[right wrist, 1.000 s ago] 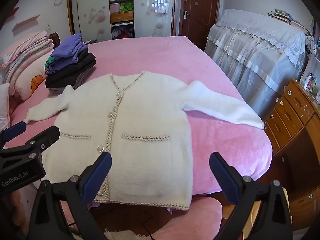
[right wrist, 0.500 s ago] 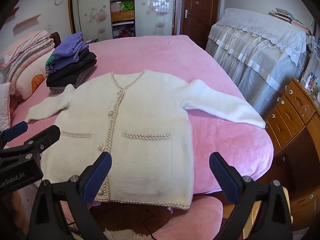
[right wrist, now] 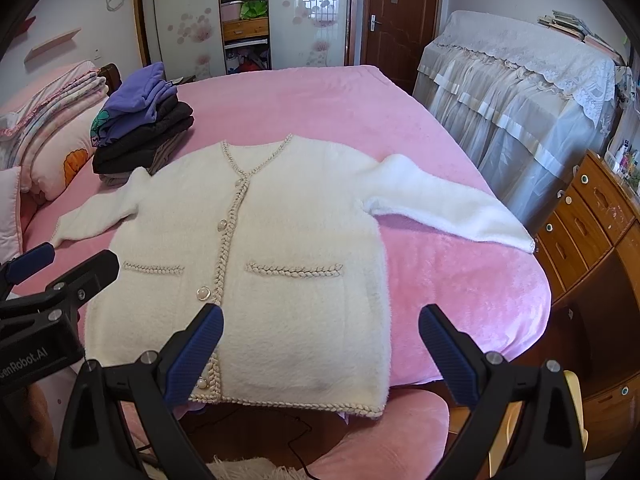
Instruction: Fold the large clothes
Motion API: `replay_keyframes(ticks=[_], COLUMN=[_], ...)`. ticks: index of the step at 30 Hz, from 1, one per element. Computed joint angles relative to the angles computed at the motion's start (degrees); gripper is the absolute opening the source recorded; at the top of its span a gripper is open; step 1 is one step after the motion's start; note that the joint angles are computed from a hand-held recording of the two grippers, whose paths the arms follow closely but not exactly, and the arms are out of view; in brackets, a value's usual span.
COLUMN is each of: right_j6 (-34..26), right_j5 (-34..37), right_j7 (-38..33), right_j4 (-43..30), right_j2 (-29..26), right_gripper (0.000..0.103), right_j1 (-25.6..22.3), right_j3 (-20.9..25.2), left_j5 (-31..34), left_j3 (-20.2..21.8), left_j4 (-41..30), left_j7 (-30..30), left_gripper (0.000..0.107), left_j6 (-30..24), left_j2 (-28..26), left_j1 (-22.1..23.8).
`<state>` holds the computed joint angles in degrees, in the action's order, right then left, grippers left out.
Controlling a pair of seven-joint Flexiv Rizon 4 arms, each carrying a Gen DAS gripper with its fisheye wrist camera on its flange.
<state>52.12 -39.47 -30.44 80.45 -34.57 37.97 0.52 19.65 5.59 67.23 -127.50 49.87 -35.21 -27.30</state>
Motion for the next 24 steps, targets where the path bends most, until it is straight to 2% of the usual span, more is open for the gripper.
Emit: replay_keyframes(ticks=[10,24], right_j6=[-0.7,-0.1], right_j5=[3.5,4.5], right_j7=[-3.7,-3.8], right_j4=[-1.9,-2.4], right_j2=[-0.7,-1.2], right_gripper=[0.099,0.099], right_j1=[-1.2,-1.3], right_j3=[1.0,0.4], left_j5=[-1.3,-0.3], left_j3=[-0.3,0.0], left_j4=[-0.8,-1.8], left_j7=[0.3,-0.1], left_gripper=[0.102,0.102], left_j6=[-0.8,-2.3], left_j2=[-0.4,-1.0], left_j1=[0.7,0.5])
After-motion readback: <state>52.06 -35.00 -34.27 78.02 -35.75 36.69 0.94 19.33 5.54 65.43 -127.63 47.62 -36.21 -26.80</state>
